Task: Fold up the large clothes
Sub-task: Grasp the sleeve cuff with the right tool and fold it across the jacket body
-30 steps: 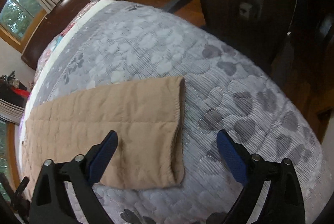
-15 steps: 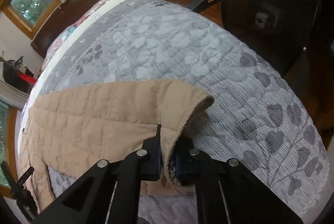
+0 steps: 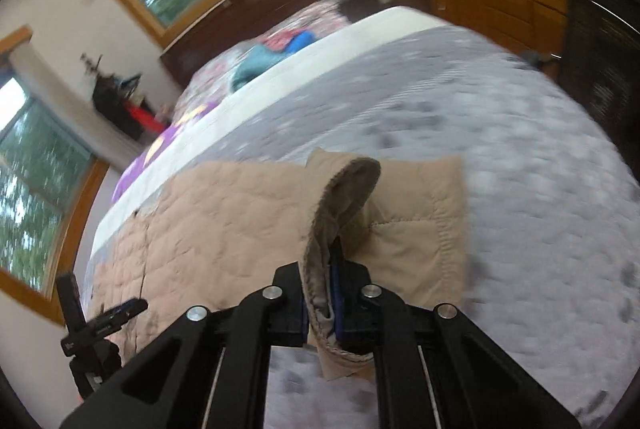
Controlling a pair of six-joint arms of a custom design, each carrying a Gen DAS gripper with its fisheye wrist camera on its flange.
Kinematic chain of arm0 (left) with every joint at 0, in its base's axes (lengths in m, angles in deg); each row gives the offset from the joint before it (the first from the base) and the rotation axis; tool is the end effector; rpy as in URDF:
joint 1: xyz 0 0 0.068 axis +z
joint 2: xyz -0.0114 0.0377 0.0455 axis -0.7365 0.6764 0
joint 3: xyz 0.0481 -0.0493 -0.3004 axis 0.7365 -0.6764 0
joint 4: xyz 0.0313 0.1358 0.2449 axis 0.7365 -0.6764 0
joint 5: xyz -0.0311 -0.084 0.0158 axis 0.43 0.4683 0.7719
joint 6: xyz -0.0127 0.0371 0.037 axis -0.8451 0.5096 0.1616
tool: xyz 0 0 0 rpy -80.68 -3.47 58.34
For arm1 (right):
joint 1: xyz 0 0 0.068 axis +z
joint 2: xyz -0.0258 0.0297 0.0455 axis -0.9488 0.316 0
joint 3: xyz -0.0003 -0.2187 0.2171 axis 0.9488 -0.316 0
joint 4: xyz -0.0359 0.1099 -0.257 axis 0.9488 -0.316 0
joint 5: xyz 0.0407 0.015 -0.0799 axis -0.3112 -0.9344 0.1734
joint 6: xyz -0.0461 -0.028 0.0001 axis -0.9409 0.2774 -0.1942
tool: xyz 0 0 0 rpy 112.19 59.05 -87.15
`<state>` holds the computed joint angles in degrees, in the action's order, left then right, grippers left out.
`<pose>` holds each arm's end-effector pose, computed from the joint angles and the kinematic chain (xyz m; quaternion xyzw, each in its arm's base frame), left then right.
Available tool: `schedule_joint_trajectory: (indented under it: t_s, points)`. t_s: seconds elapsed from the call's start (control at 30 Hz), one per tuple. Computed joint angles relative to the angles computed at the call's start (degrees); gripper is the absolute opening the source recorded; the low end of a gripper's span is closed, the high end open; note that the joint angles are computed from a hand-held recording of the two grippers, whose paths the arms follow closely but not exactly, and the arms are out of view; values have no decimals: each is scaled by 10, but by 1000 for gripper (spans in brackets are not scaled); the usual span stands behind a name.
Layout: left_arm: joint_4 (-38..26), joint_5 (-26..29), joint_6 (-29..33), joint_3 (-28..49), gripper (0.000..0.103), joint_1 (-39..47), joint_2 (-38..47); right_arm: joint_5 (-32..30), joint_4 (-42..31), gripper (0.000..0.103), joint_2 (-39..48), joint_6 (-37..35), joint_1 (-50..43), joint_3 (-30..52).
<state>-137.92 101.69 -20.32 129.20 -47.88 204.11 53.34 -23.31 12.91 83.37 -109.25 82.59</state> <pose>0.4463 -0.0193 0.2320 0.2674 0.9247 -0.1843 0.1986 0.1695 -0.1117 0.2839 0.3291 0.8693 0.1357 0.3430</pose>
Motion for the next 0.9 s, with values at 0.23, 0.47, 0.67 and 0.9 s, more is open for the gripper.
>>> schedule_joint_trajectory:
  t_s: [0.23,0.47,0.67,0.9]
  points:
    - [-6,-1,5,29,86,29,16,98,85,8,81,93,207,18]
    - [-9,-3,5,41,86,35,36,141,133,9,175,129,314,49]
    - [-5,-6,7,35,86,34,32,91,161,30,176,129,318,37]
    - [-25,2,4,32,86,18,17,90,115,40,53,114,214,6]
